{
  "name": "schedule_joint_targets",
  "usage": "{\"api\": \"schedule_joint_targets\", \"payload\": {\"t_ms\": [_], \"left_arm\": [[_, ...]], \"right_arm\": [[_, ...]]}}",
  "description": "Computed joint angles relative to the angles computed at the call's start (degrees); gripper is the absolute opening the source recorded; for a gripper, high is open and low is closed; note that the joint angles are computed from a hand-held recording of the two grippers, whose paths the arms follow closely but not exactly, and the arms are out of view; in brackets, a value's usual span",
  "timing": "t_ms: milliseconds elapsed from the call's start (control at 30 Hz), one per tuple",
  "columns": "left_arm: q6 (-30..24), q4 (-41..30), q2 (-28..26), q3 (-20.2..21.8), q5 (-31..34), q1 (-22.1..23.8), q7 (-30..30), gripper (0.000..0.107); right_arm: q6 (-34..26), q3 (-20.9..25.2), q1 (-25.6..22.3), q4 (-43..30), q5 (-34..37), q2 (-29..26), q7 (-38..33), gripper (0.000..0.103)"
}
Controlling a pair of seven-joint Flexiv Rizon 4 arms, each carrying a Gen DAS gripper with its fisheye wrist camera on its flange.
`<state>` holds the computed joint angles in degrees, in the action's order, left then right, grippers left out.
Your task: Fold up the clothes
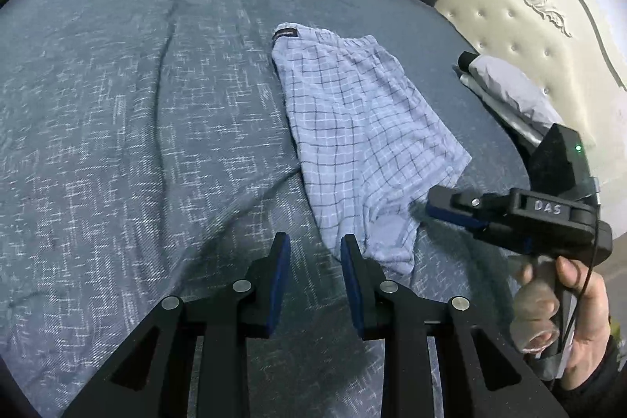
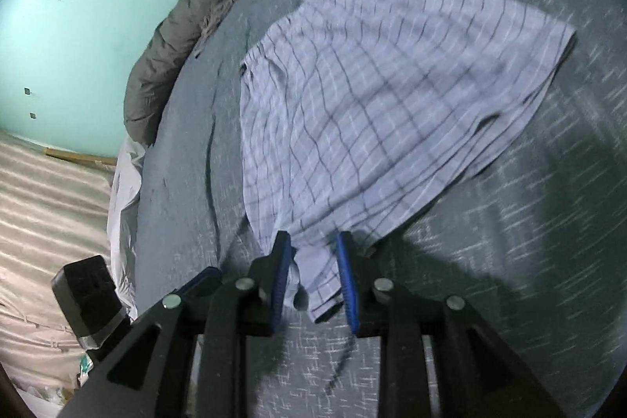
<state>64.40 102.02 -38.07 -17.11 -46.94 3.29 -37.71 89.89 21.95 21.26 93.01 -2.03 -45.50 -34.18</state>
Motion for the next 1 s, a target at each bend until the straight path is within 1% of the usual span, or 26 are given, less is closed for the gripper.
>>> {"api": "schedule_joint_targets", "payload": {"t_ms": [267,333,400,433,533,667,767,867,933,1000], "left_arm": [[0.2,1.1,0.9,-0.5,-2.1,1.2,1.5,0.029],[0.1,1.2,1.0,-0.4,-2.4,1.2,1.8,0.029],[0.0,1.3,1.1,-0.2,-2.7,1.2,2.0,0.029],[0.1,1.3,1.2,-0.2,-2.8,1.1,2.1,0.029],[0.2,1.4,1.2,-0.1,-3.2,1.0,2.4,0.029],[0.0,1.3,1.2,0.0,-3.4,0.9,2.6,0.029],[-0.4,1.1,1.1,0.2,-3.1,0.6,2.5,0.029],[-0.9,0.9,0.9,0.4,-2.5,0.3,2.5,0.029],[-1.3,0.6,0.7,0.6,-2.0,0.1,2.3,0.029],[-1.5,0.3,0.4,0.8,-1.4,-0.1,2.1,0.029]], "right_arm": [[0.3,-2.8,2.3,-1.8,0.1,-1.7,2.3,0.023],[0.7,-3.6,2.9,-1.9,-0.2,-1.8,2.7,0.017],[1.6,-5.0,3.9,-1.5,-0.5,-1.5,3.3,0.003],[2.1,-5.8,4.4,-1.2,-0.7,-1.3,3.7,0.003],[3.3,-7.5,5.5,0.0,-1.5,-0.1,4.4,0.002],[3.5,-6.4,4.2,0.9,-1.9,0.9,5.0,0.002],[2.5,-5.2,2.9,1.4,-2.2,1.3,5.1,0.002],[-0.8,-6.9,3.6,1.1,-2.6,1.1,6.1,0.002],[-1.9,-6.0,2.8,0.8,-2.1,0.5,6.4,0.002],[-2.3,-6.2,2.9,0.7,-1.9,0.6,6.4,0.002]]}}
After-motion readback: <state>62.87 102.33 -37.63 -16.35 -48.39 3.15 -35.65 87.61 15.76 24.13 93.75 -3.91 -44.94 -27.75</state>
